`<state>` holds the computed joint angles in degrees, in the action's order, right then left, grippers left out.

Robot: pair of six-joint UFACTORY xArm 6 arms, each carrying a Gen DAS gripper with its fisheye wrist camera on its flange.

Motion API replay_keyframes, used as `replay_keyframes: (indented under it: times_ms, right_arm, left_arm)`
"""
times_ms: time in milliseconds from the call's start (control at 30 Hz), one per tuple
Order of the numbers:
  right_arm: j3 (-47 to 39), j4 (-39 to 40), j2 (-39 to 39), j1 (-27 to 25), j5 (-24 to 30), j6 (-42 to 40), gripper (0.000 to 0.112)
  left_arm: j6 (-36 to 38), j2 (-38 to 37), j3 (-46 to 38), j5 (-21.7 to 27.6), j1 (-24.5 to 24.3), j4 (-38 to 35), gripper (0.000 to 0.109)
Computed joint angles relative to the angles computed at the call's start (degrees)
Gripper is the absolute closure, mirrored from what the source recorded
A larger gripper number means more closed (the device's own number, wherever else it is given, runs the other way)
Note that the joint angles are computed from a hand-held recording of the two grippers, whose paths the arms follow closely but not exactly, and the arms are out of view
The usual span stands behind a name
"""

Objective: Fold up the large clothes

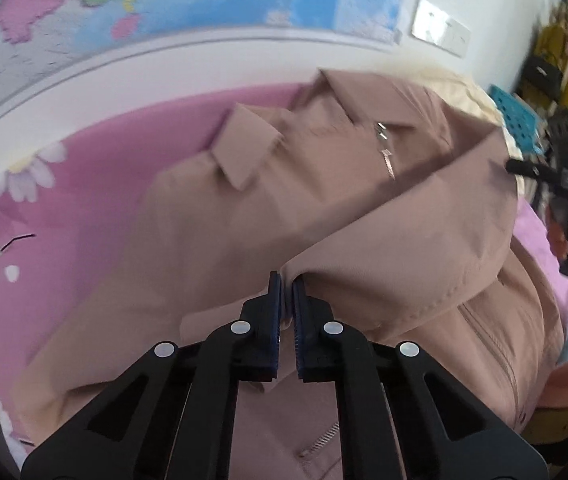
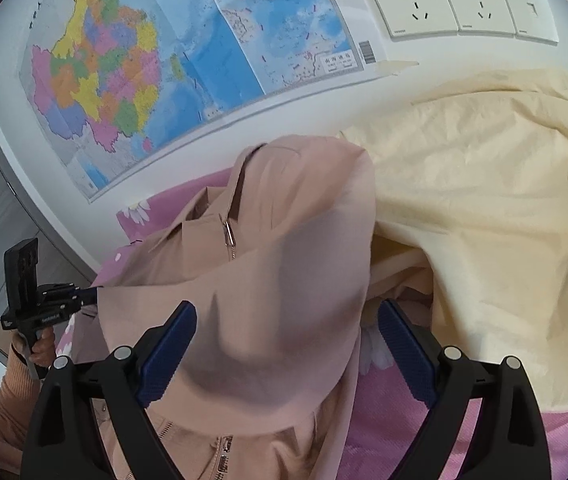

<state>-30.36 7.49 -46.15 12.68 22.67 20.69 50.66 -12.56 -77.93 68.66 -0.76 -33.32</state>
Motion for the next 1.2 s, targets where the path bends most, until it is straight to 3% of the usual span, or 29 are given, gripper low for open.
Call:
replay_keyframes:
  times_ms: [133, 333, 600, 667, 733, 767, 833, 967, 1033, 1100, 1133, 1167, 1200]
  right_arm:
    - [0.40, 1.21, -0.42, -0.24, 0.54, -1.70, 0.022]
    - [-0.43, 3.61, 2.75, -0.31, 0.12, -4.52, 0.022]
    - [-4.09, 20.62, 11.59, -0.23, -2.43, -18.77, 0.018]
    - [-4.87, 24.87, 12.71, 0.16, -2.20, -22.75, 0.031]
    - [-5.14, 23.45, 12.72, 0.49, -1.56, -22.72, 0.095]
    - [-5.41, 19.14, 12.65, 0.33, -0.71, -19.58, 0.103]
    - [-5.29, 9.48, 11.11, 0.45, -0.09, -12.17, 0.107]
    - [-4.53, -5.21, 3.62, -1.38, 0.81, -0.01, 0.109]
    - [-5.11, -12.54, 1.86, -3.23, 2.05, 5.42, 0.109]
    - [-6.15, -10.80, 2.82, -5.32, 4.07, 4.95, 0.108]
    - [-6.70, -7.47, 4.24, -6.57, 5.37, 3.40, 0.106]
    - [-6.90, -5.37, 5.30, -7.13, 6.23, 2.41, 0.098]
    - [-7.10, -3.38, 6.16, -7.32, 7.10, 1.07, 0.066]
  left_arm:
    - [-5.48, 2.01, -1.31, -4.86, -0.83, 5.44, 0.102]
    - [-7.90, 4.36, -2.74, -5.64, -1.49, 7.37, 0.100]
    - [-14.78, 5.11, -1.35, -12.10, -3.93, 16.50, 0.100]
    - [-15.71, 5.18, -1.02, -13.15, -4.12, 17.64, 0.100]
    - [-16.57, 5.25, -0.73, -14.13, -4.76, 19.52, 0.100]
    - [-16.02, 5.16, -0.63, -14.19, -4.88, 19.25, 0.100]
    - [-14.19, 4.58, 0.04, -14.97, -5.15, 17.97, 0.099]
    - [-10.05, 2.52, 1.57, -15.79, -6.75, 15.34, 0.093]
    - [-7.95, 2.04, 1.73, -15.60, -7.78, 13.63, 0.082]
    - [-8.75, 2.52, 1.53, -16.05, -8.97, 14.48, 0.061]
    - [-9.10, 3.22, 1.03, -15.80, -9.27, 14.50, 0.060]
    - [-8.86, 4.41, -0.40, -13.81, -8.94, 13.29, 0.051]
    - [-8.95, 6.02, -2.51, -10.65, -8.19, 11.53, 0.045]
